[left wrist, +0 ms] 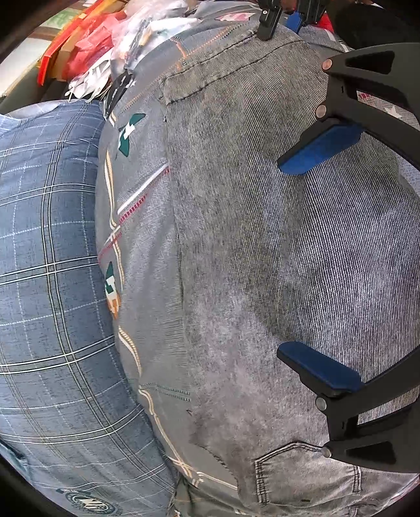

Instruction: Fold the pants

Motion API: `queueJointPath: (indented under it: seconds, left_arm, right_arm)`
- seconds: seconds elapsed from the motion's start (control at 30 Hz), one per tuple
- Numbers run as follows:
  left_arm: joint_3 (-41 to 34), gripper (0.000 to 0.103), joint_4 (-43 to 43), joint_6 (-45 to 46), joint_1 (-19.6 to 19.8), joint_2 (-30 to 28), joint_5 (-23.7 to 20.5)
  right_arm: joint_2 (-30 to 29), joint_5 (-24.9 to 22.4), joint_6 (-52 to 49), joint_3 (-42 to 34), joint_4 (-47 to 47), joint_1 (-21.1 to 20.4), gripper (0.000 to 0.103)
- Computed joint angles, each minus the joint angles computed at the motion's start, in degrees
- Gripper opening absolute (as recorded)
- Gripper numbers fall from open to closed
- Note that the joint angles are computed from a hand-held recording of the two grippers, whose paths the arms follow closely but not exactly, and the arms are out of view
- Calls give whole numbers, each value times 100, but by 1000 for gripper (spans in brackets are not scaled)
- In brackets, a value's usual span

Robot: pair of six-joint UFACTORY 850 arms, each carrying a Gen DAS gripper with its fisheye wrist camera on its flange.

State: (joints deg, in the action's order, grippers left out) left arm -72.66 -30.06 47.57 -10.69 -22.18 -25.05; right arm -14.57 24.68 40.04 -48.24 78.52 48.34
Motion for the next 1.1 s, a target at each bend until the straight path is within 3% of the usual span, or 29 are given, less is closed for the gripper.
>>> queueJointPath:
  seconds: [0.1, 0.17, 0.23, 0.3, 0.43, 0.6, 0.8, 1.1]
  left_arm:
    - [128, 103, -467, 506, 37, 140, 146]
    - [186, 103, -576, 697, 14, 195, 345]
    - [142, 103, 137, 24, -66, 105, 488]
    - [18, 103, 612, -460, -84, -73, 352]
    - [47, 103, 144, -90, -18, -109, 346]
    - [69, 103, 15, 106, 11, -102, 343]
    - [63, 103, -64, 199, 5, -114, 353]
    - [25, 103, -63, 204, 10, -141, 303]
  right_arm:
    - [20, -58, -744, -94, 718, 12, 45]
    - [-1, -48, -688, -90, 718, 0, 46]
    - [-27, -54, -733, -120, 849, -20, 46]
    - [-60, -146, -1442, -241, 1392, -72, 47]
    - [-120, -333, -2626, -422, 2244, -173, 47]
    - [-201, -363, -4097, -618, 3394, -231, 34]
    - [-237, -184, -4745, -736, 3843, -206, 26]
    - [-306, 615, -5938, -1217, 4438, -40, 23]
